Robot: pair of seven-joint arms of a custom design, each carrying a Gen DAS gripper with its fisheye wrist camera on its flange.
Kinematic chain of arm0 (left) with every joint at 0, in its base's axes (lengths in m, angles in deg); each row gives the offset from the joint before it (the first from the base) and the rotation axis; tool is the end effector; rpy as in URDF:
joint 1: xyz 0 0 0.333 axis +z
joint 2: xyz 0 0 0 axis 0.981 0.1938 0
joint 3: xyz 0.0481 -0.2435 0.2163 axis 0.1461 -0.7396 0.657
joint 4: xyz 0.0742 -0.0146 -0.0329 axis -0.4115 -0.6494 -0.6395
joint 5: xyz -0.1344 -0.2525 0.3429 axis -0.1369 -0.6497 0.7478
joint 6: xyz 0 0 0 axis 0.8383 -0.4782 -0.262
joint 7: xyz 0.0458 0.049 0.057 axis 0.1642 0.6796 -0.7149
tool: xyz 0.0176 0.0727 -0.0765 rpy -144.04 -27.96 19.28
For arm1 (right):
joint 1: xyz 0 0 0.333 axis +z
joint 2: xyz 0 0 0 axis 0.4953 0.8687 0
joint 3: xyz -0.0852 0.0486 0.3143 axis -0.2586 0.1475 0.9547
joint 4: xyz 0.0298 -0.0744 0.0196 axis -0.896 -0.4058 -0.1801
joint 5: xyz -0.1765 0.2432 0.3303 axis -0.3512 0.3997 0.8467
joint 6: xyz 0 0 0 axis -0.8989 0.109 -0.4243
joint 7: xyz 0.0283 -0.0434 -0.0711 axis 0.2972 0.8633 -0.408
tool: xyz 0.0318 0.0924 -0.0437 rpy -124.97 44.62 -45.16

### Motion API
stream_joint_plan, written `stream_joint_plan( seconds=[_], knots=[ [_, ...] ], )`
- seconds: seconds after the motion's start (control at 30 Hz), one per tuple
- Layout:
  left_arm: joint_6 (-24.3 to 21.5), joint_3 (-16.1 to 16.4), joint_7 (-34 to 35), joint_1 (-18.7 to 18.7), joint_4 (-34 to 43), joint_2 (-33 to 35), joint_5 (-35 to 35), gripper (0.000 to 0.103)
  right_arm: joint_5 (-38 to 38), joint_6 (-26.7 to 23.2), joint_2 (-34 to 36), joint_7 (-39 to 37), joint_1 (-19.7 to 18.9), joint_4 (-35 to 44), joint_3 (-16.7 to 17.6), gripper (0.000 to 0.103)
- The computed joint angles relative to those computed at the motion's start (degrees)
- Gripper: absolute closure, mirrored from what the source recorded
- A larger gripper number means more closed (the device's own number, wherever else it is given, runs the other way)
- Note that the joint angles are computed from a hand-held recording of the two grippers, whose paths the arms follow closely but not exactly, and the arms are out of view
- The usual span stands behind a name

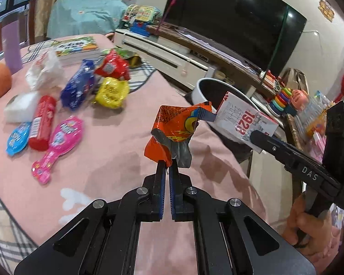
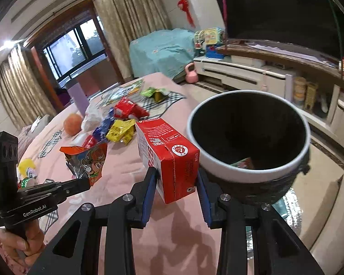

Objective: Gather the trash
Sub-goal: 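Carry both items over the trash bin and open both grippers to drop them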

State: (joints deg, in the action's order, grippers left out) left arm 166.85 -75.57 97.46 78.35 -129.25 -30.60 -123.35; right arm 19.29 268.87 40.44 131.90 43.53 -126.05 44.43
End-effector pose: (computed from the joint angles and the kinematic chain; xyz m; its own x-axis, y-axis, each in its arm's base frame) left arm 0.6804 -0.1600 0.3700 -0.2733 -0.9255 0.2623 -0.7539 0.0367 -0.6560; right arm 0.6677 0.2721 0.3730 0.1874 -0.9419 -0.2789 -0.6635 0.0880 -0.7429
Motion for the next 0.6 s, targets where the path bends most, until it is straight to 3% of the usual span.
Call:
stream_joint_plan(
  seconds=[0.1, 0.4, 0.6],
  knots=[
    [-0.40, 0.52, -1.05, -1.15, 1.36, 0.79, 1.93, 0.100, -0.33, 0.42, -1.18, 2.23, 6.20, -1.11, -7.57, 0.068],
    [-2.03, 1.43, -4.94, -3.74, 6.09, 3.63, 8.23, 0.100, -1.04, 1.44, -2.43, 7.33, 15.18, -3.07, -19.81, 0.068],
    [-3.89, 2.39, -7.79, -5.53, 9.76, 5.85, 12.66, 0.100, -2.15, 0.73, -2.59, 8.99, 16.52, -3.29, -22.54, 0.068]
  ],
)
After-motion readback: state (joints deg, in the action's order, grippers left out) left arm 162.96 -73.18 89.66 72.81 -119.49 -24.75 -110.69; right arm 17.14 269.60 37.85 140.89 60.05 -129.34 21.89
